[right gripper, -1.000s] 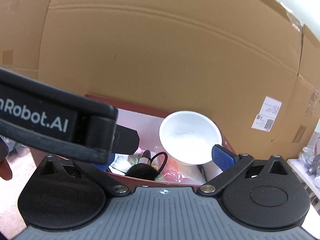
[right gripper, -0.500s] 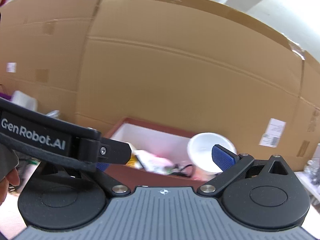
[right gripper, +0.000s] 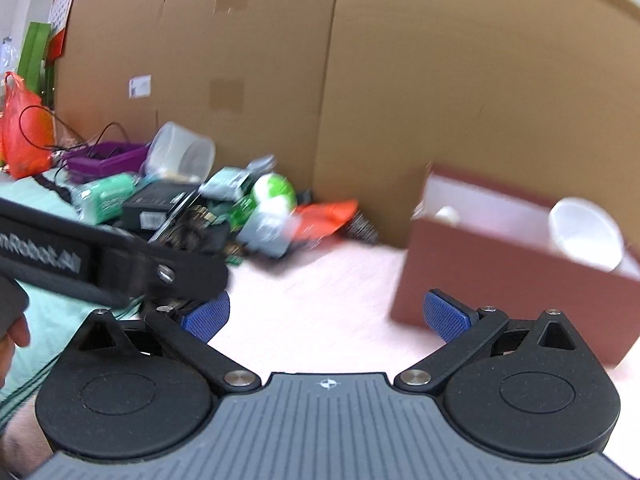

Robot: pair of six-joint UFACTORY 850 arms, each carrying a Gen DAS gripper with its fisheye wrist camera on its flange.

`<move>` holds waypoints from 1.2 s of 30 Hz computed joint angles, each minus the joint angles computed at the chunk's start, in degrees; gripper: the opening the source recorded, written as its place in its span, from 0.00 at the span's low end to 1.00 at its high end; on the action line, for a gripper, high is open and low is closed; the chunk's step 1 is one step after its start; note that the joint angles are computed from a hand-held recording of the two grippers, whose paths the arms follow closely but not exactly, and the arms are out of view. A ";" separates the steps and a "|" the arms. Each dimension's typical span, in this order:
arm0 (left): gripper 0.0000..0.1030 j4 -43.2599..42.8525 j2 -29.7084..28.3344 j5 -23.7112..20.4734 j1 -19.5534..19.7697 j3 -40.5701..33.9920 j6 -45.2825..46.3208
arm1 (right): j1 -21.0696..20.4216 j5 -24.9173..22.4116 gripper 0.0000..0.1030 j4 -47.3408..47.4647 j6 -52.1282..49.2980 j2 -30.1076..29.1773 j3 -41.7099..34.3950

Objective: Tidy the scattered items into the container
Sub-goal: 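Move both grippers back to the brown strap on the table, then grasp the brown patterned strap with both grippers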

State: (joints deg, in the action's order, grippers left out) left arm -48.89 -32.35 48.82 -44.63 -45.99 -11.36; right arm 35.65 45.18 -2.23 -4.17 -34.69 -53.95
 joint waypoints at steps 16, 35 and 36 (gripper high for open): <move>0.72 10.03 -0.50 -0.69 6.13 3.54 -14.59 | 0.31 -5.52 0.76 -16.95 22.06 -4.21 -6.52; 0.47 13.29 -2.77 -5.13 10.37 0.63 -13.98 | 1.46 -13.98 0.23 -29.60 32.70 -10.79 -17.84; 0.45 11.68 -2.77 -5.70 10.03 0.27 -11.74 | 1.37 -13.56 0.22 -29.60 32.50 -10.70 -17.58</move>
State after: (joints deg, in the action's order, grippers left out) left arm -37.22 -35.11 43.12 -34.60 -45.72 -23.10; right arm 37.02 31.62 -31.83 28.32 -45.39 -71.53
